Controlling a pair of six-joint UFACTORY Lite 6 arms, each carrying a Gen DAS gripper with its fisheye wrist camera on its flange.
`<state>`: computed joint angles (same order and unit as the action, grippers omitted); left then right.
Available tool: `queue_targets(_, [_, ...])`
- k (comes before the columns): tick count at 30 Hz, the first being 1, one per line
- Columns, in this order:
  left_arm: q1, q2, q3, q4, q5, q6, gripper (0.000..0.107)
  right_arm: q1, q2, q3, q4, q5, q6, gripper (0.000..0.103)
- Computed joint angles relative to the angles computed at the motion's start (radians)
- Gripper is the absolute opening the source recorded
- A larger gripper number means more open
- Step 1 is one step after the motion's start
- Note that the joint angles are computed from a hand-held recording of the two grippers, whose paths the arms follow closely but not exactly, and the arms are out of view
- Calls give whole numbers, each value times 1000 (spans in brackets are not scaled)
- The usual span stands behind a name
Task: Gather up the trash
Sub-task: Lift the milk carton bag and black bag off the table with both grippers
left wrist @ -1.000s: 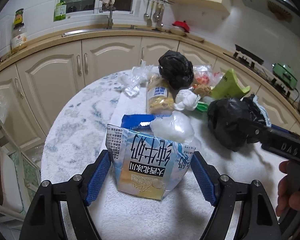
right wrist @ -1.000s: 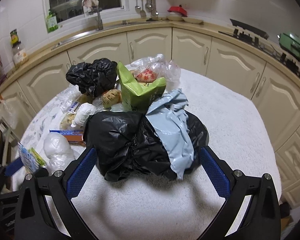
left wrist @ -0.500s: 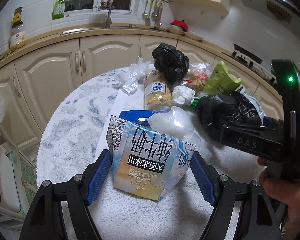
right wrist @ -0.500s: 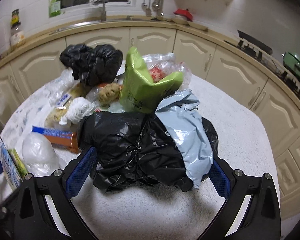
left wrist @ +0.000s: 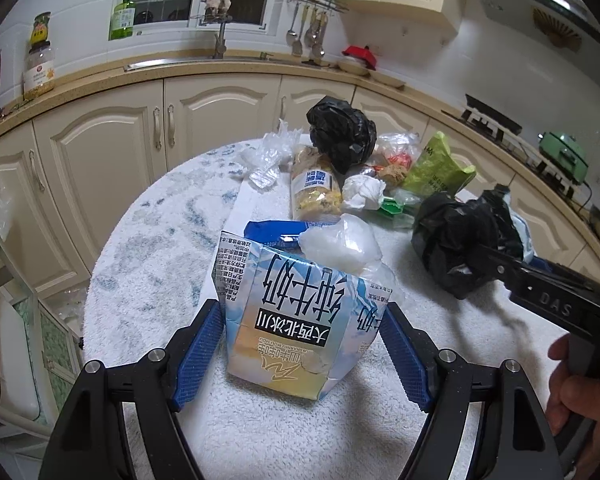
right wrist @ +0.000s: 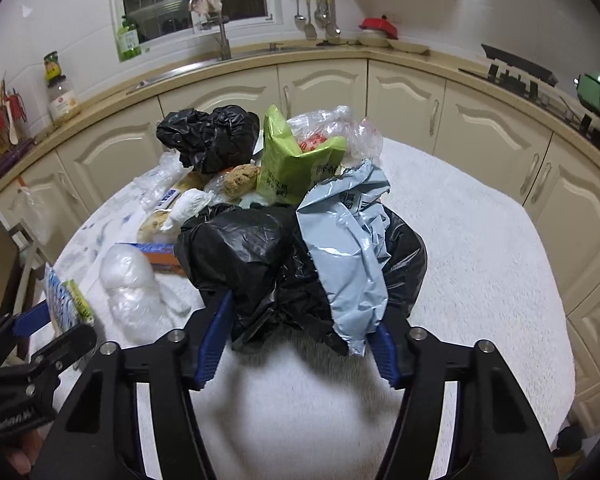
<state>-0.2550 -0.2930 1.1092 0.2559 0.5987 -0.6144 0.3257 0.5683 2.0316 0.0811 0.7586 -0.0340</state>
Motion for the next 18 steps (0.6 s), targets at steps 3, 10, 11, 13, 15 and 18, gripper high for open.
queue_targets(3, [-21, -8, 5, 24, 8, -23, 75, -23, -58, -73, 54, -19, -34, 59])
queue_targets(10, [-66, -36, 5, 70, 33, -75, 75, -64, -181, -208, 121, -41, -95, 56])
queue_targets(11, [-79, -40, 8, 83, 40, -89, 75, -74, -202, -229, 129, -44, -104, 56])
queue_targets(13, [-116, -45, 20, 120, 55, -126, 75, -85, -230, -259, 137, -48, -111, 56])
queue_targets(15, [-151, -44, 35, 147, 71, -154, 75, -105, -257, -285, 170, -47, -137, 55])
queue_targets(18, [-202, -39, 60, 191, 97, -201, 75, -125, -301, -319, 193, -46, -162, 55])
